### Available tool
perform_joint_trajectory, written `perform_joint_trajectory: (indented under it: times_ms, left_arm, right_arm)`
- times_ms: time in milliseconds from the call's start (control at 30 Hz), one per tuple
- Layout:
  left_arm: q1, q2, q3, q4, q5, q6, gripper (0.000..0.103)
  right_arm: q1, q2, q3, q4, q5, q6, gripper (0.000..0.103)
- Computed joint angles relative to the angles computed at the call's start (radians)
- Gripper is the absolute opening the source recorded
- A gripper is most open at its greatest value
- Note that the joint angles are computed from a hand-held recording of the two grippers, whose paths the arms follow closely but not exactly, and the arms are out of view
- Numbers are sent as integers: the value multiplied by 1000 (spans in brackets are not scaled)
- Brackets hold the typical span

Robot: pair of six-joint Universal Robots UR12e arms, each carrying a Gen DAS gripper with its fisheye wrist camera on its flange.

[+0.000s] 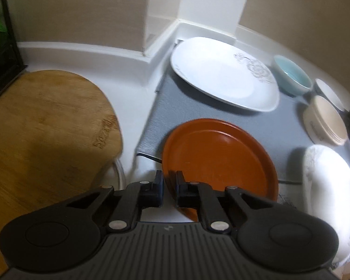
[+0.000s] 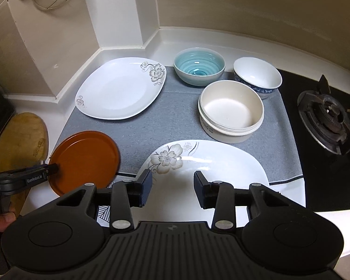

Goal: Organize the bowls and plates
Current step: 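Close the left gripper on the orange plate rim and lift it, then carry the orange plate onto the large white flower plate and release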

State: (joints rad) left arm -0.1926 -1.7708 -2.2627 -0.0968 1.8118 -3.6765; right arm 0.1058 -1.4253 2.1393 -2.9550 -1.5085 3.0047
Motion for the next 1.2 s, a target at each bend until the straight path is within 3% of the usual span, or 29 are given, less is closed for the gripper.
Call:
perform_joint_trajectory:
  times_ms: [267, 500, 700, 867, 1000, 1200]
  left_arm:
    - [-9, 30, -24, -8, -29, 49, 8]
    - [-8, 29, -23, -25, -35, 8, 13]
    - [-11, 34, -24, -39, -23, 19, 9]
    - [-12, 42, -32, -37, 1, 17, 10]
    - [-8, 47, -39, -33, -4, 9, 10]
    - [-14, 41, -38, -32, 8, -2, 10]
  right_arm:
    - [12, -3, -4, 9, -40, 1, 42]
    - [15, -5, -1, 7, -48, 9, 42]
    - [12, -9, 5, 6, -41, 15, 42]
    - [-5, 12, 7, -15, 87, -17, 42]
    - [7, 56, -18, 22, 183, -91, 43]
    - [50, 127, -60, 51, 186, -156, 43]
